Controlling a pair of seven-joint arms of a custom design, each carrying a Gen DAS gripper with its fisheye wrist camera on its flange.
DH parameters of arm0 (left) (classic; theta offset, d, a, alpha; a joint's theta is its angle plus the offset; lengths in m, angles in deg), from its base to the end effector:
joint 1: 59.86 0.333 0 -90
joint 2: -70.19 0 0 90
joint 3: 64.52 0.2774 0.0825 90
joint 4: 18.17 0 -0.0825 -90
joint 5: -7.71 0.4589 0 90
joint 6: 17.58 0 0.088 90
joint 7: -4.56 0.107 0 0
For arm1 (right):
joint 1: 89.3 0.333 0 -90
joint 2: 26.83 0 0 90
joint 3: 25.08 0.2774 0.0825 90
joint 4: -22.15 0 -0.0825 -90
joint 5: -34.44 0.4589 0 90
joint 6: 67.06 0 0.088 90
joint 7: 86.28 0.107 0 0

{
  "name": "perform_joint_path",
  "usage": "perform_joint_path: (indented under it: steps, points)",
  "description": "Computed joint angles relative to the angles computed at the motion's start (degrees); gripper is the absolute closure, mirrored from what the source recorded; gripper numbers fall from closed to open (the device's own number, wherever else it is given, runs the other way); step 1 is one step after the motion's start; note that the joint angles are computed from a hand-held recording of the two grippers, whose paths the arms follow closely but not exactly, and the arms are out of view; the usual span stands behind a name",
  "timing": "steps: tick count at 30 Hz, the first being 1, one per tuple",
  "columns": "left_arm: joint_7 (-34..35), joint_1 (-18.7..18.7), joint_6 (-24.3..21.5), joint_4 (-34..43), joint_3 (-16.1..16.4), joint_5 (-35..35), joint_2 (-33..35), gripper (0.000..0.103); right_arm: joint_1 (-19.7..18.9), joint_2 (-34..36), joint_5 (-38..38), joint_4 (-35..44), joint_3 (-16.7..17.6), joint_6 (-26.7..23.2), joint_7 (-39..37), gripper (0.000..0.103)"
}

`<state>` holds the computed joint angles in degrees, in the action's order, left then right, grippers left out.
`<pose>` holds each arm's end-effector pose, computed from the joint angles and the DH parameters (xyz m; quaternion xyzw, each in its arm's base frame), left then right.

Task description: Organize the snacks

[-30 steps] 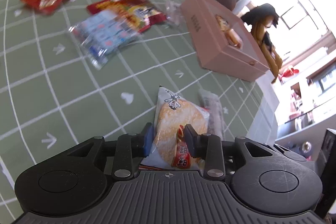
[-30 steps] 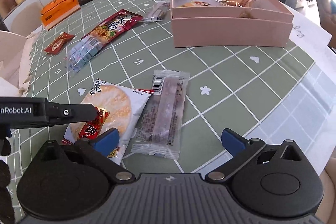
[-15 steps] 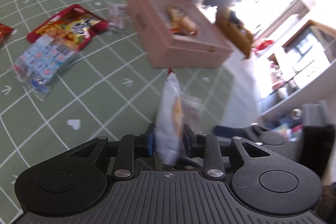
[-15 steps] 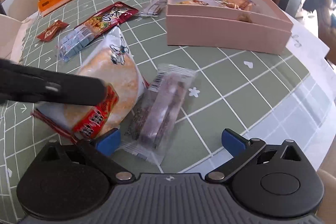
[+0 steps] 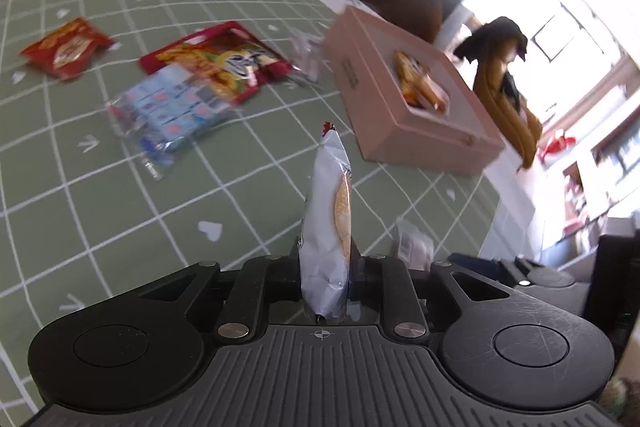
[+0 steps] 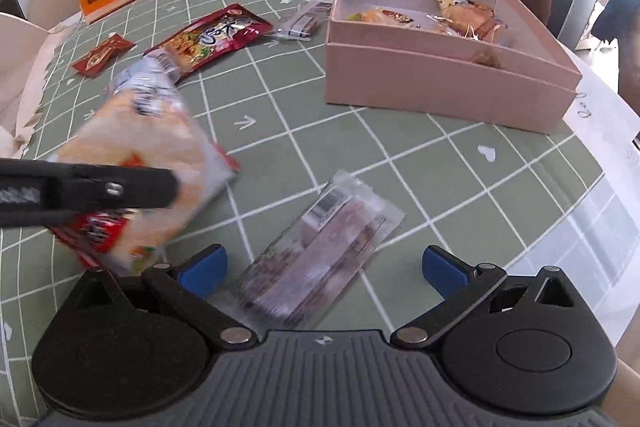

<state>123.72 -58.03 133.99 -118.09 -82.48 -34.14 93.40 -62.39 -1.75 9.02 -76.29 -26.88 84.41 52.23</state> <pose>0.7193 -0.1719 0.3269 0.5997 -0.7086 0.3717 0.0084 0.6707 0.3289 0.3092 -0.6571 0.6995 -0.1865 0.2104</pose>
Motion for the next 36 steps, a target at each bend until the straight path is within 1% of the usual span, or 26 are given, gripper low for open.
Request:
perform_joint_path:
  steps: [2, 4, 5, 6, 7, 8, 9, 11, 13, 14, 17, 22, 25, 30, 33, 36]
  points:
    - [-0.1, 0.5, -0.5, -0.3, 0.0, -0.6, -0.4, 0.081, -0.1, 0.2, 0.2, 0.4, -0.2, -0.2, 0.5, 0.001]
    - [0.4, 0.9, -1.0, -0.4, -0.1, -1.3, -0.6, 0.081, 0.6, 0.1, -0.6, 0.6, -1.0, -0.5, 3.1, 0.009]
    - [0.4, 1.0, -1.3, -0.4, 0.0, -1.6, -0.6, 0.081, 0.6, 0.1, -0.8, 0.7, -1.0, -0.5, 3.4, 0.02]
    - [0.3, 0.9, -1.5, -0.3, 0.1, -1.6, -0.5, 0.082, 0.4, 0.0, -0.7, 0.9, -0.8, -0.7, 3.3, 0.033]
    - [0.0, 0.7, -1.7, -0.1, 0.4, -1.2, -0.4, 0.082, 0.1, 0.1, -0.3, 1.3, -0.5, -1.2, 2.8, 0.039]
    - [-0.3, 0.4, -1.7, 0.0, 0.5, -0.8, -0.3, 0.081, -0.2, 0.2, 0.4, 1.9, 0.0, -2.0, 2.0, 0.048]
    - [-0.7, 0.0, -1.9, 0.4, 0.6, -0.1, 0.1, 0.082, -0.3, 0.4, 0.7, 2.6, 0.2, -3.4, 1.4, 0.054]
    - [-0.6, -0.2, -2.1, -0.1, 0.6, 0.6, -0.4, 0.082, -0.6, 0.0, 1.7, 2.6, 0.5, -4.7, 1.0, 0.06]
    - [-0.9, -0.8, -2.4, -0.4, 0.6, 1.6, -0.8, 0.082, -1.8, -1.4, 3.9, 0.7, 1.5, -4.2, -0.5, 0.062]
    - [-1.0, -1.0, -2.5, -1.0, 0.5, 1.7, -1.2, 0.082, -2.4, -2.4, 5.1, -0.5, 2.0, -3.6, -1.2, 0.065]
    - [-1.7, -1.7, -3.3, -1.6, 0.3, 2.0, -1.9, 0.082, -4.2, -5.9, 8.8, -5.3, 3.0, -1.1, -3.2, 0.067]
    - [-1.5, -3.2, -4.7, -1.2, -0.2, 1.8, -1.9, 0.082, -5.3, -10.6, 9.1, -11.5, 2.4, 3.4, -1.1, 0.067]
    - [-1.9, -3.7, -5.7, 1.1, -0.5, 1.2, -0.5, 0.082, -6.5, -11.8, 10.3, -12.5, 2.7, 3.9, -1.7, 0.067]
    - [-2.7, -4.5, -5.1, 8.7, -1.3, 1.3, 3.2, 0.082, -8.1, -13.9, 9.5, -12.2, 2.3, 5.4, -3.4, 0.067]
    - [-2.5, -4.9, -4.4, 15.7, -2.3, 1.8, 6.4, 0.082, -9.2, -14.6, 8.4, -10.5, 1.9, 7.2, -5.4, 0.067]
    - [-3.5, -5.9, -4.9, 24.9, -3.0, 3.2, 10.9, 0.082, -10.5, -14.3, 8.1, -7.0, 1.5, 8.5, -8.3, 0.067]
